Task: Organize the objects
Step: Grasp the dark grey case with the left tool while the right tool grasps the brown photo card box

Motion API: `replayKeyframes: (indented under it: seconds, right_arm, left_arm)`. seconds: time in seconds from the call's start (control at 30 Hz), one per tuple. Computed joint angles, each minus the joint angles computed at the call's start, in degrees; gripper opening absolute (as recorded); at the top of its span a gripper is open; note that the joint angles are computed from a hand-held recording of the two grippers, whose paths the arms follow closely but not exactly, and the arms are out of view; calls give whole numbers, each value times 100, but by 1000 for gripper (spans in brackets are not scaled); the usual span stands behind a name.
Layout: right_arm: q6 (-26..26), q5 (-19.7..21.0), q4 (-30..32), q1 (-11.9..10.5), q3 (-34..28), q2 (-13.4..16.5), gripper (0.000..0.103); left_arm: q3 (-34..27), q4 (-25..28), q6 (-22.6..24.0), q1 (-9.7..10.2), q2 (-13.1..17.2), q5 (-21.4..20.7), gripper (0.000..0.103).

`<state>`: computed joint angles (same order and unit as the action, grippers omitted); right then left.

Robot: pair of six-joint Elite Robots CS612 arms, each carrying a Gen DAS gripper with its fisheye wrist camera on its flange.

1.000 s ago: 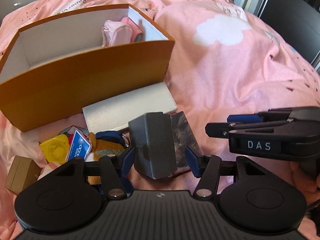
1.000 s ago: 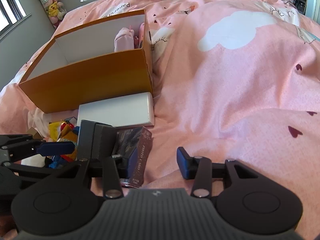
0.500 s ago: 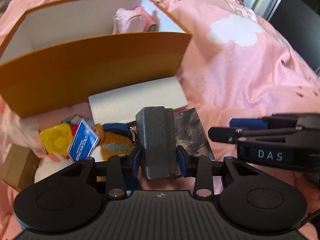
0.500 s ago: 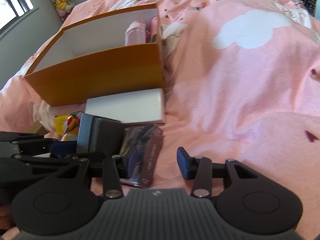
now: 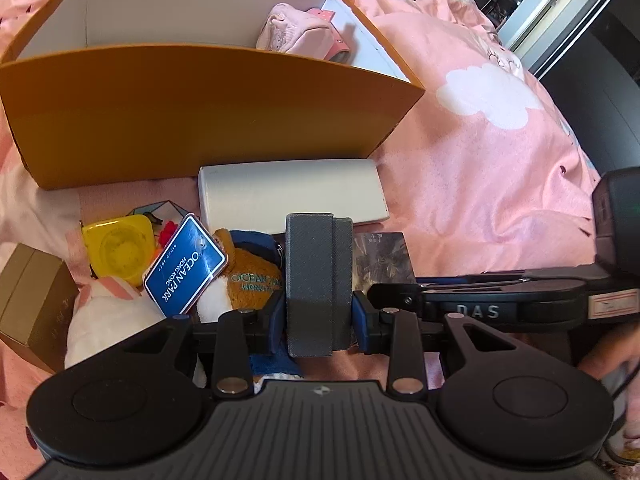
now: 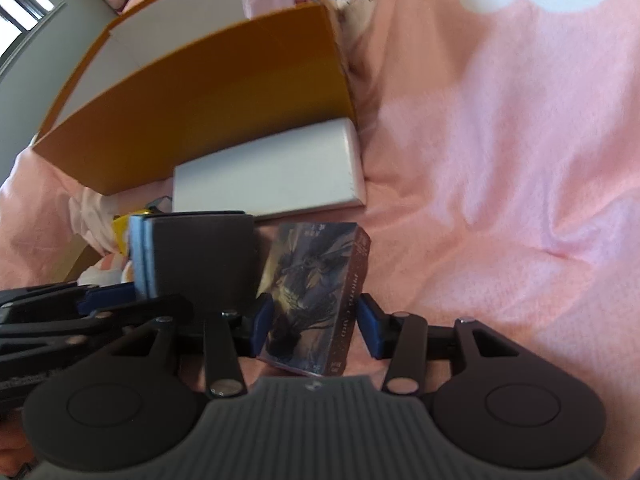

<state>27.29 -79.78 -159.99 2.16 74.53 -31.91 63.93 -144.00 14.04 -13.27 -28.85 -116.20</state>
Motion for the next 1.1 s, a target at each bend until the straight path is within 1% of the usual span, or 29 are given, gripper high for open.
replayKeyframes:
  seconds: [0.1, 0.2, 0.3, 0.43, 0.5, 0.63, 0.7, 0.83, 0.93, 1.03, 1.1]
  right_arm:
    - [117, 120, 13, -29, -42, 63, 53]
    - [261, 264, -60, -61, -92, 141, 59]
    - [489, 378, -219, -90, -115, 204, 60]
    - [637, 377, -490, -92, 12, 153, 41]
    - [651, 400, -640, -90, 86, 115, 35]
    - [539, 384, -787, -64, 167, 49, 29]
    - [460, 356, -797, -44, 156, 24, 27]
    - [146, 180, -794, -5, 173, -29, 25]
    - [-51, 53, -857, 16, 234, -85, 25]
    - [-182, -60, -908, 38, 276, -129, 24]
    - [-284, -224, -941, 64, 299, -172, 24]
  left_arm:
    - [-35, 52, 14, 2, 15, -25, 39]
    - [-63, 83, 17, 8, 33, -45, 39]
    - [-73, 98, -12, 8, 36, -59, 40]
    - [-89, 92, -23, 15, 47, -102, 40]
    - [-137, 149, -25, 15, 72, -141, 41]
    - [-224, 172, -119, -1, 124, -157, 43]
    - [-258, 168, -149, -8, 143, -163, 44]
    - [-309, 141, -175, -32, 179, -117, 45]
    - [-310, 77, -205, -45, 188, -89, 44]
    - [-230, -70, -152, -58, 139, -7, 43]
    - [-161, -185, -117, -53, 89, 3, 42]
